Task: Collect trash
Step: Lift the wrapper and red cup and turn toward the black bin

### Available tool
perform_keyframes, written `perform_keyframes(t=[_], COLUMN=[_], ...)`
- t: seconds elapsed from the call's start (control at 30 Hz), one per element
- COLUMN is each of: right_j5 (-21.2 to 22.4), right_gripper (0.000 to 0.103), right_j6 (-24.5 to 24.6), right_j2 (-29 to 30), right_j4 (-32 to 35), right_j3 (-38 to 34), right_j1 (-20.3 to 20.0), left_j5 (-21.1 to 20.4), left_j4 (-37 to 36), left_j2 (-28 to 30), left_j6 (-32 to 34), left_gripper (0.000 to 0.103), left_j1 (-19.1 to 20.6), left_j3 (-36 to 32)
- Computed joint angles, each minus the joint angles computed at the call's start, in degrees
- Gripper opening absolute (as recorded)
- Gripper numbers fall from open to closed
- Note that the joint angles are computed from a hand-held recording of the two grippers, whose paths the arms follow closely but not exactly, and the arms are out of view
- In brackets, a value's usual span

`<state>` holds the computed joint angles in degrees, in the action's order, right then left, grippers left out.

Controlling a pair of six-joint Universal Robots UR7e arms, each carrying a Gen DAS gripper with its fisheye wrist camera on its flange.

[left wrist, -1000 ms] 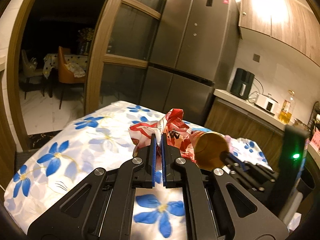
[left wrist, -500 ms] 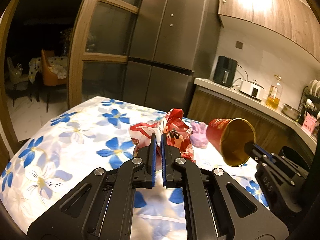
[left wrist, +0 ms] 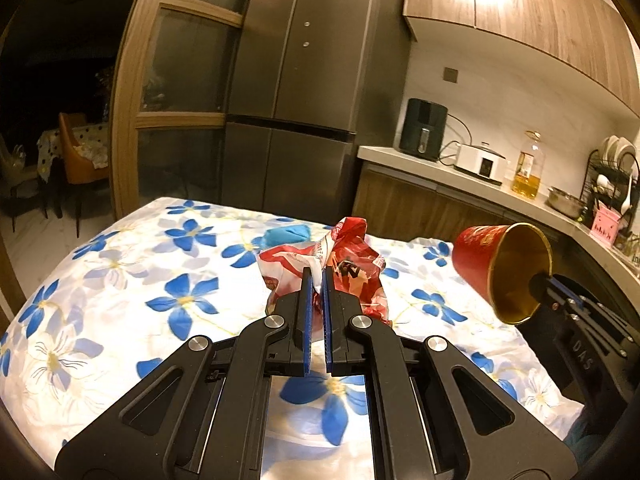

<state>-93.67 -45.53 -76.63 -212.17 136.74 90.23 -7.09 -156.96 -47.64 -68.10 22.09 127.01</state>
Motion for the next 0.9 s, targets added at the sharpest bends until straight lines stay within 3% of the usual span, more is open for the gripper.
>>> perform_keyframes(t=[0.23,0.5,0.9], right_j5=[0.53,0.72,-0.01], right_gripper=[0.003,0.003,0.003], right_j6=[0.33,0.85,2.35], right_j2=[-2.77,-5.25,-7.79], right_j4=[-0.66,-1.28,-1.61], right_j3=[0.07,-0.20,-3.03], right_j1=[-2.43,-5.51,-9.73], left_j5=[-1.21,-4.21,-10.53], left_j4=[-21.21,-36.03,-45.88], left_j2=[7.76,15.08,22.97], left_j6=[20.11,38.10,55.57], left_gripper=[0.004,0.004,0.004], left_j1=[0.39,1.20,2.71], left_j3=[-4.59,-12.17,-24.23])
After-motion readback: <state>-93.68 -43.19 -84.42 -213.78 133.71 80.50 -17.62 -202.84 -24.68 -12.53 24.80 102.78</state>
